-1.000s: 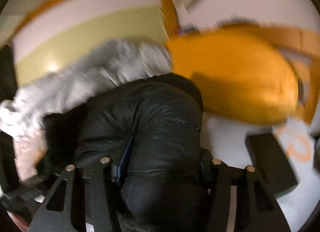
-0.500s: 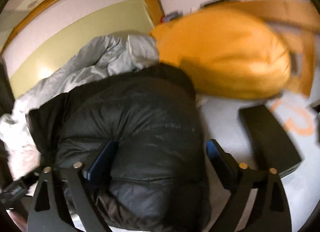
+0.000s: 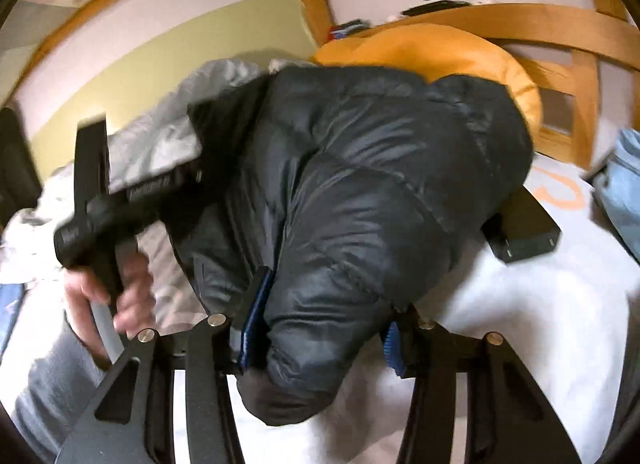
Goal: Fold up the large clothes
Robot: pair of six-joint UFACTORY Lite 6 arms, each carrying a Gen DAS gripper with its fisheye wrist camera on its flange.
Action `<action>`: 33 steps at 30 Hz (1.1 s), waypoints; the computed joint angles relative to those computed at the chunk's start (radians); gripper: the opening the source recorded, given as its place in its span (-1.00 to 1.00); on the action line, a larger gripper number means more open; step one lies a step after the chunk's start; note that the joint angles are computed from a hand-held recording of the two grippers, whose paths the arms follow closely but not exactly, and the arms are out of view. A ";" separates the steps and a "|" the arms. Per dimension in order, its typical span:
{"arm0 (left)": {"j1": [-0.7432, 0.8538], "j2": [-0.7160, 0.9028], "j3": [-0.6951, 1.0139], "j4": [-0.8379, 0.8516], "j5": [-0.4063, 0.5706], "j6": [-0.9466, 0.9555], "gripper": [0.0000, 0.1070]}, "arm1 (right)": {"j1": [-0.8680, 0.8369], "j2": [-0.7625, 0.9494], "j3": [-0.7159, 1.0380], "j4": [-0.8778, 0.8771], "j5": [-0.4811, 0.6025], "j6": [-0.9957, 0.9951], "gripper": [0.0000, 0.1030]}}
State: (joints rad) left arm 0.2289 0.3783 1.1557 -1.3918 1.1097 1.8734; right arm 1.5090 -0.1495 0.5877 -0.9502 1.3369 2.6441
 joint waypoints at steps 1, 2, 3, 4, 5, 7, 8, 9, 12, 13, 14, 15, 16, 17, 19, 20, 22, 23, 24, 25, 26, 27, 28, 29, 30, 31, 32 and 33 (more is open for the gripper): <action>0.013 -0.024 -0.046 -0.032 -0.040 0.023 0.23 | -0.021 0.025 0.008 0.006 -0.021 0.001 0.08; 0.041 -0.030 -0.074 -0.044 -0.039 0.031 0.25 | -0.047 0.044 0.013 0.009 -0.048 -0.017 0.13; 0.087 -0.023 -0.090 -0.040 0.004 0.039 0.28 | -0.043 0.044 0.010 0.011 -0.054 -0.018 0.20; 0.121 -0.021 -0.101 -0.028 0.033 0.050 0.44 | -0.025 0.035 -0.002 0.006 -0.046 0.004 0.30; 0.173 -0.049 -0.140 -0.005 0.041 0.083 0.55 | -0.009 0.020 -0.016 0.000 -0.031 0.032 0.40; 0.244 -0.098 -0.197 0.006 0.075 0.156 0.66 | 0.027 -0.003 -0.042 0.009 0.016 0.100 0.75; 0.300 -0.131 -0.226 0.020 0.090 0.151 0.66 | 0.053 -0.021 -0.061 0.008 0.040 0.143 0.75; 0.323 -0.135 -0.221 0.052 0.096 0.104 0.67 | 0.070 -0.041 -0.077 0.003 0.056 0.170 0.75; 0.356 -0.097 -0.161 0.211 0.098 -0.133 0.67 | 0.055 -0.083 -0.110 -0.006 0.043 0.186 0.75; 0.362 -0.081 -0.145 0.257 0.108 -0.180 0.67 | 0.047 -0.093 -0.121 -0.015 0.030 0.189 0.75; 0.355 -0.034 -0.108 0.328 0.139 -0.252 0.67 | 0.053 -0.096 -0.125 -0.015 0.030 0.199 0.75; 0.339 0.010 -0.075 0.375 0.167 -0.311 0.67 | 0.064 -0.095 -0.129 -0.012 0.034 0.212 0.75; 0.321 0.051 -0.046 0.408 0.192 -0.368 0.67 | 0.070 -0.092 -0.129 -0.010 0.038 0.218 0.75; 0.299 0.109 -0.006 0.419 0.227 -0.433 0.67 | 0.065 -0.088 -0.128 -0.012 0.034 0.215 0.75; 0.256 0.148 0.024 0.382 0.203 -0.472 0.67 | 0.069 -0.060 -0.118 0.003 0.021 0.206 0.62; 0.232 0.159 0.036 0.346 0.185 -0.474 0.65 | 0.050 -0.050 -0.111 -0.004 0.000 0.189 0.53; 0.166 0.170 0.064 0.298 0.155 -0.468 0.47 | 0.040 -0.038 -0.102 -0.013 -0.011 0.177 0.39; 0.139 0.165 0.065 0.269 0.137 -0.462 0.38 | 0.035 -0.041 -0.099 -0.020 -0.005 0.168 0.36; 0.106 0.165 0.079 0.236 0.125 -0.449 0.17 | 0.031 -0.039 -0.096 -0.031 -0.007 0.163 0.30; 0.070 0.162 0.096 0.204 0.107 -0.427 0.04 | 0.021 -0.037 -0.094 -0.047 -0.014 0.155 0.29; 0.040 0.164 0.119 0.179 0.096 -0.420 -0.02 | 0.012 -0.030 -0.089 -0.059 -0.017 0.150 0.29; 0.015 0.193 0.167 0.158 0.102 -0.429 -0.09 | 0.002 -0.024 -0.084 -0.071 -0.020 0.144 0.29; -0.003 0.224 0.217 0.151 0.113 -0.451 -0.10 | -0.006 -0.022 -0.083 -0.088 -0.027 0.140 0.28; -0.019 0.258 0.270 0.148 0.119 -0.469 -0.10 | -0.014 -0.020 -0.084 -0.106 -0.033 0.133 0.28; -0.032 0.293 0.316 0.153 0.117 -0.482 -0.09 | -0.026 -0.018 -0.086 -0.120 -0.041 0.126 0.29; -0.033 0.300 0.320 0.158 0.107 -0.483 -0.03 | -0.040 -0.020 -0.092 -0.130 -0.057 0.123 0.31; -0.023 0.290 0.298 0.155 0.085 -0.460 0.00 | -0.056 -0.030 -0.104 -0.141 -0.079 0.122 0.33; -0.001 0.263 0.254 0.142 0.066 -0.400 0.04 | -0.068 -0.040 -0.118 -0.151 -0.101 0.126 0.38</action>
